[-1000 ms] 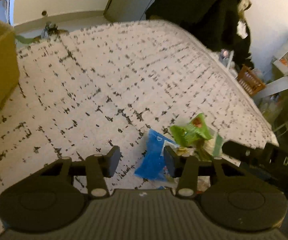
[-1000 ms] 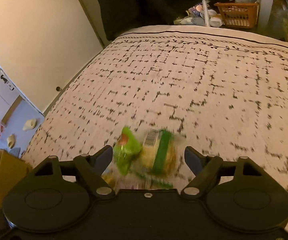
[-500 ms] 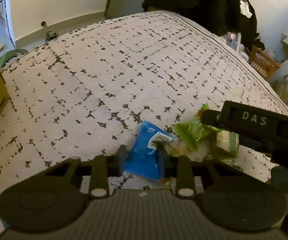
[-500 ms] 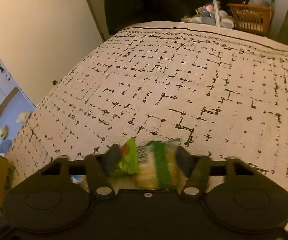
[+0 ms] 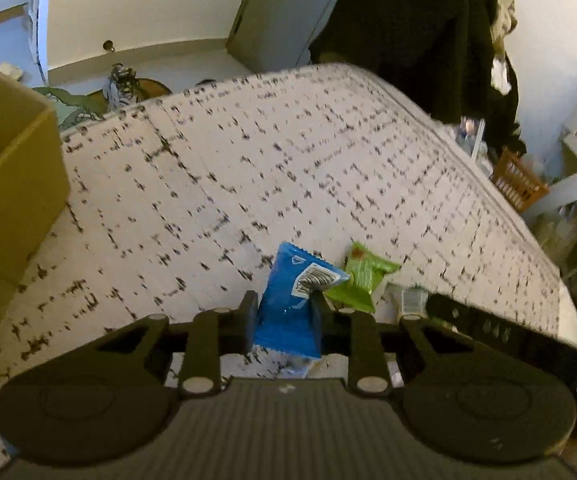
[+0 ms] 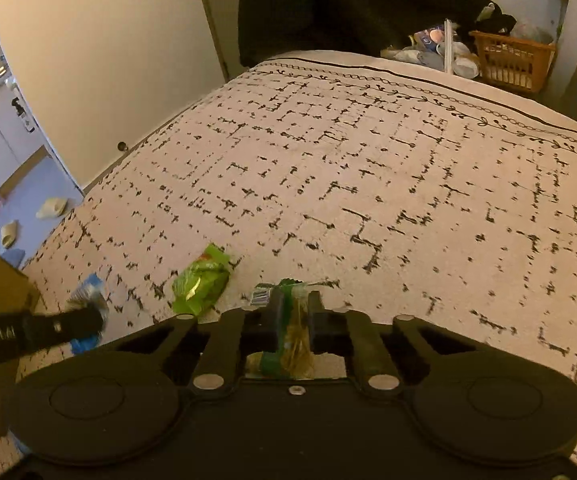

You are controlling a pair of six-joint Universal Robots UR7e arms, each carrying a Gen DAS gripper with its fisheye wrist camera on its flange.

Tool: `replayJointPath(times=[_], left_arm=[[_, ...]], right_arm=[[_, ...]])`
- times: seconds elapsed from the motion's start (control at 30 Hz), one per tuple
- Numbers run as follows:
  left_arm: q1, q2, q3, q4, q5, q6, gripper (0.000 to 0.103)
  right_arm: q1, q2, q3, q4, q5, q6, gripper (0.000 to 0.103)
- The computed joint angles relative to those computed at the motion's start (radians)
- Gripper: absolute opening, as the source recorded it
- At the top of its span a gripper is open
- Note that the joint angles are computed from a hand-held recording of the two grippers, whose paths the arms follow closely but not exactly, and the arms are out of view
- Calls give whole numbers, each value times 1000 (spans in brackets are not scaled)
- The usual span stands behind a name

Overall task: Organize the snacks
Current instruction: 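Grasp the blue chip bag with the left gripper while the right grasps the green-striped bread roll, then carry both packets to the cardboard box and release them inside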

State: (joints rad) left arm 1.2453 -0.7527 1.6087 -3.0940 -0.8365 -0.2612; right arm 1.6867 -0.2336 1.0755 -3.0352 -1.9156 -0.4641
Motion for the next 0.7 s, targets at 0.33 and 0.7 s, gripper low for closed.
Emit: replayJointPath(times=[0.33,0.7], left_arm=[[1,-22,13,-12,8,-6,25],[1,-50,45,-11,34,-17,25]], right_arm=[[2,-16,15,32,-44,110,60],[48,131,-152,48,-206,5,81]])
